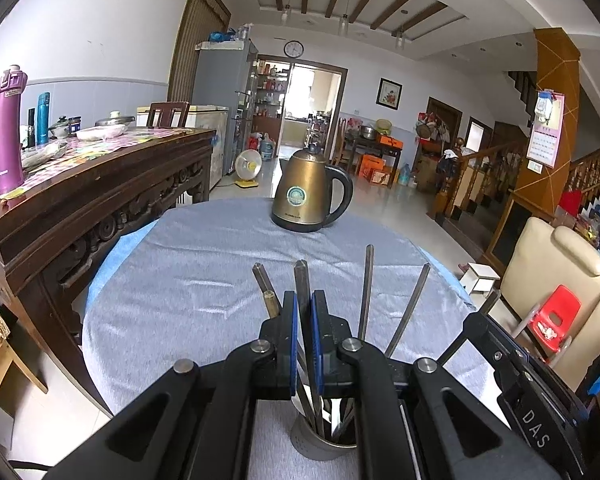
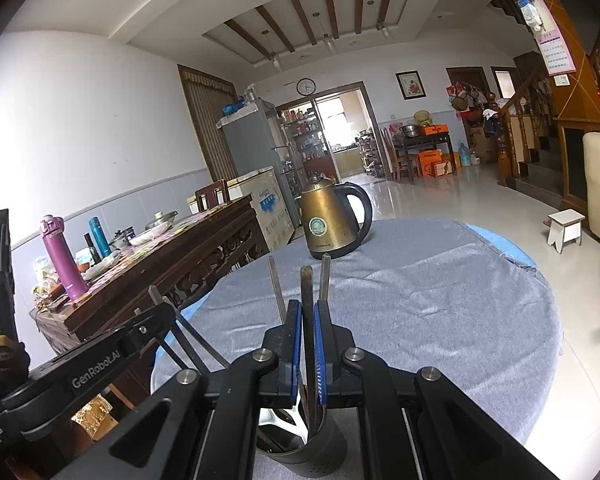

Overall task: Organize utensils
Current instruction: 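Open both tools to release the chopsticks and lift away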

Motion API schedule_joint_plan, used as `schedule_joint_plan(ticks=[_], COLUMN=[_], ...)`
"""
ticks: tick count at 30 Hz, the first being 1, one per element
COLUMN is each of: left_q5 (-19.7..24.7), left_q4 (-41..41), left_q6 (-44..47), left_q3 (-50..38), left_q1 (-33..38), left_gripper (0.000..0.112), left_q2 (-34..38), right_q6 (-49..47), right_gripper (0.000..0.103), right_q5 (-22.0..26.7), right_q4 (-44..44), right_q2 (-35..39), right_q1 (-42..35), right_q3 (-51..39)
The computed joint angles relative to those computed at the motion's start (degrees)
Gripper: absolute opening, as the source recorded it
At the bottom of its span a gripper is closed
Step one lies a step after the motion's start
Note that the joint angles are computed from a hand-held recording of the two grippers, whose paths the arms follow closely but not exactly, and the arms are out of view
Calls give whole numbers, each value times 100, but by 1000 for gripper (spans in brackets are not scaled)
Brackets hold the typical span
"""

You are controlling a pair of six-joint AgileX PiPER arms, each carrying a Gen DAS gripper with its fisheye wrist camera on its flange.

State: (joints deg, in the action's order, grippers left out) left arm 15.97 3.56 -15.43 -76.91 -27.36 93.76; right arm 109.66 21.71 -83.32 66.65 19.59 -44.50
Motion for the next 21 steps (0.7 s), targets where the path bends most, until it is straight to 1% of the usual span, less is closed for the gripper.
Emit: schedule_joint_plan(ticks=[8,10,13,16,18,19,21], left_q5=[216,307,377,440,474,481,493], left_q4=[-579,-849,-967,-1221,-1208,-1209,-1144], left_q6=[550,807,923,1172,1149,1144,1048], left_q3=[8,-16,-22,6,8,10,34], left_q1=[104,145,164,201,216,221,239], left_gripper=[7,7,8,17,28,31,43], left_q2=[-76,-85,-111,-156,-185,-194,-239], right_q6=[520,599,692,760,814,848,892], right_gripper=[9,9,10,10,10,10,10], right_q5=[-43,-74,-61,-23,-12,-4,-55], right_q4=[-530,-607,-692,-749,-774,-790,-809], right_q2=[-95,-116,-114,-136,-154,-169,-195], right_q1=[27,31,79,108,112,124,91], right_q3=[137,158,161,173,186,199,219])
